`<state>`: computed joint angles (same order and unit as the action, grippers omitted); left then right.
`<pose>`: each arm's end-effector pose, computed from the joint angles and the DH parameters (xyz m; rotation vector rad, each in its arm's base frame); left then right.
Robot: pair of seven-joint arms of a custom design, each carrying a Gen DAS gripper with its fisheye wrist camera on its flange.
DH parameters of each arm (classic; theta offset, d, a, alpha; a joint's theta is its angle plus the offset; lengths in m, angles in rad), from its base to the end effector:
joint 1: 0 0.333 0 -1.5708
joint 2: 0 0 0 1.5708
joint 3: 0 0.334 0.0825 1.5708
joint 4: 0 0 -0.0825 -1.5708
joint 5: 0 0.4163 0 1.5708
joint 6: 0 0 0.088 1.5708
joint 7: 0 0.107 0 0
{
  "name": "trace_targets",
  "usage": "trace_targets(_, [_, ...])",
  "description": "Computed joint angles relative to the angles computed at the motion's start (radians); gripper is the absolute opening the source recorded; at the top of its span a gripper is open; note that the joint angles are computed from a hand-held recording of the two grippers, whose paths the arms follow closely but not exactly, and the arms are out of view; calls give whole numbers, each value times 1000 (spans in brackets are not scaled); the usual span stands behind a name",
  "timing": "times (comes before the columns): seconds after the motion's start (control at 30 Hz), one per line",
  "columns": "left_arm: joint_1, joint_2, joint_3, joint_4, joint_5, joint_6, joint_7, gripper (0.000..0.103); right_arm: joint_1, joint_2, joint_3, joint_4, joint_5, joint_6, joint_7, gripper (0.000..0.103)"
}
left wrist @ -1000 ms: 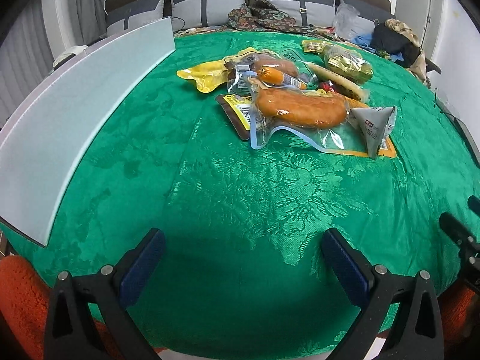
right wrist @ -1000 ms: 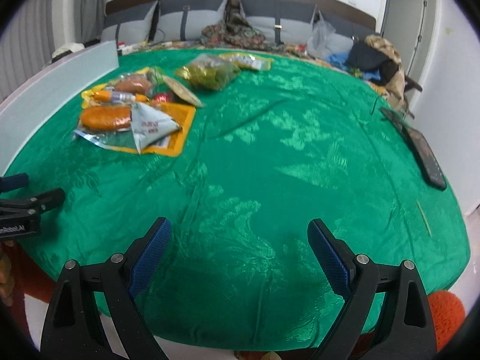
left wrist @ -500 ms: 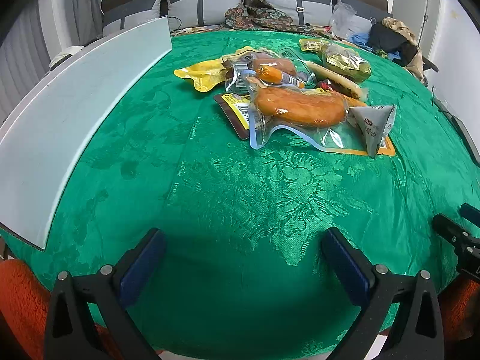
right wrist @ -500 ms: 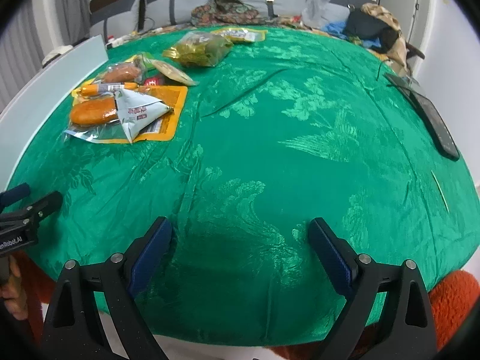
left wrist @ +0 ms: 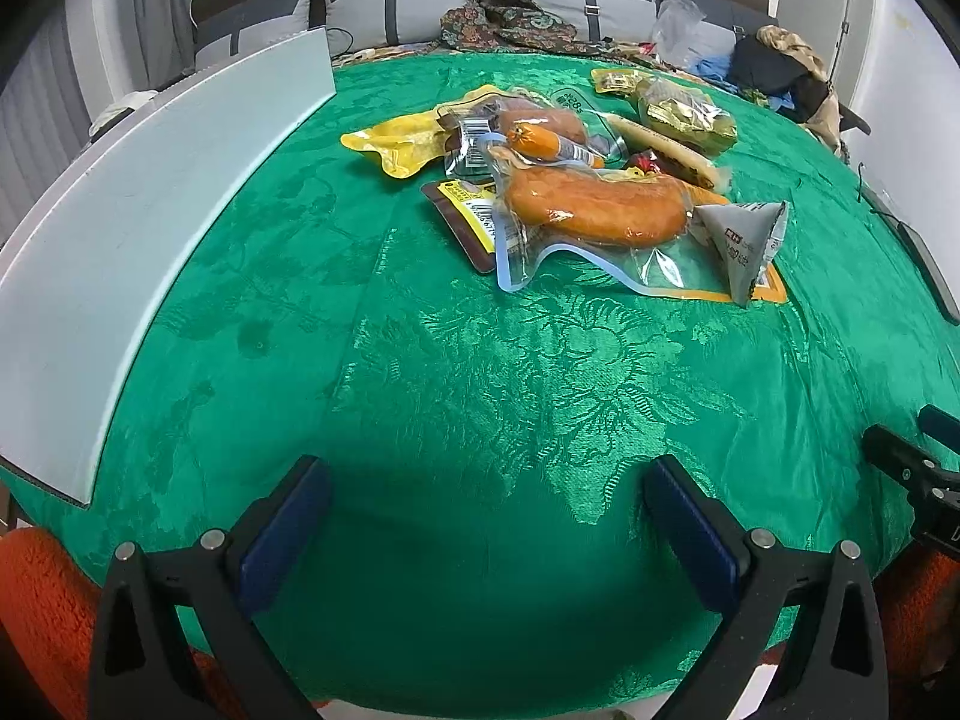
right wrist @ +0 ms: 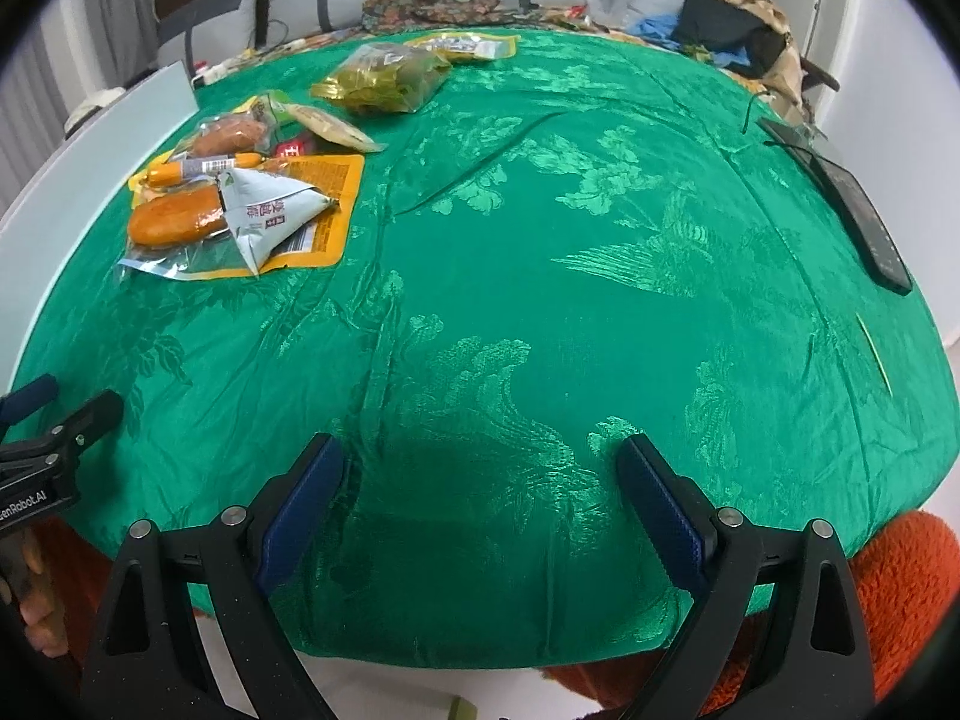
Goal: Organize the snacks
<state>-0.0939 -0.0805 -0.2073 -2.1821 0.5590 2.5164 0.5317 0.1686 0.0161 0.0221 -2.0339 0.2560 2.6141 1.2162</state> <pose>0.5514 -0.1781 0.4683 -2.1514 1.5138 -0.4666 0.6163 0.1132 0.5029 -2.1434 1.4821 -0.4103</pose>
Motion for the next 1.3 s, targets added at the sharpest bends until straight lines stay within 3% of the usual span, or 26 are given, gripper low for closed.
trace_targets(0.23, [0, -2, 0, -4, 6, 6, -3, 103, -1, -3, 1, -8, 26, 14, -32, 96])
trace_targets(0.4, [2, -5, -2, -9, 14, 11, -9, 103, 3, -17, 0, -44, 96, 72, -106, 96])
trace_targets(1.3, [7, -14, -9, -22, 48, 24, -36, 103, 3, -11, -2, -34, 72, 61, -90, 96])
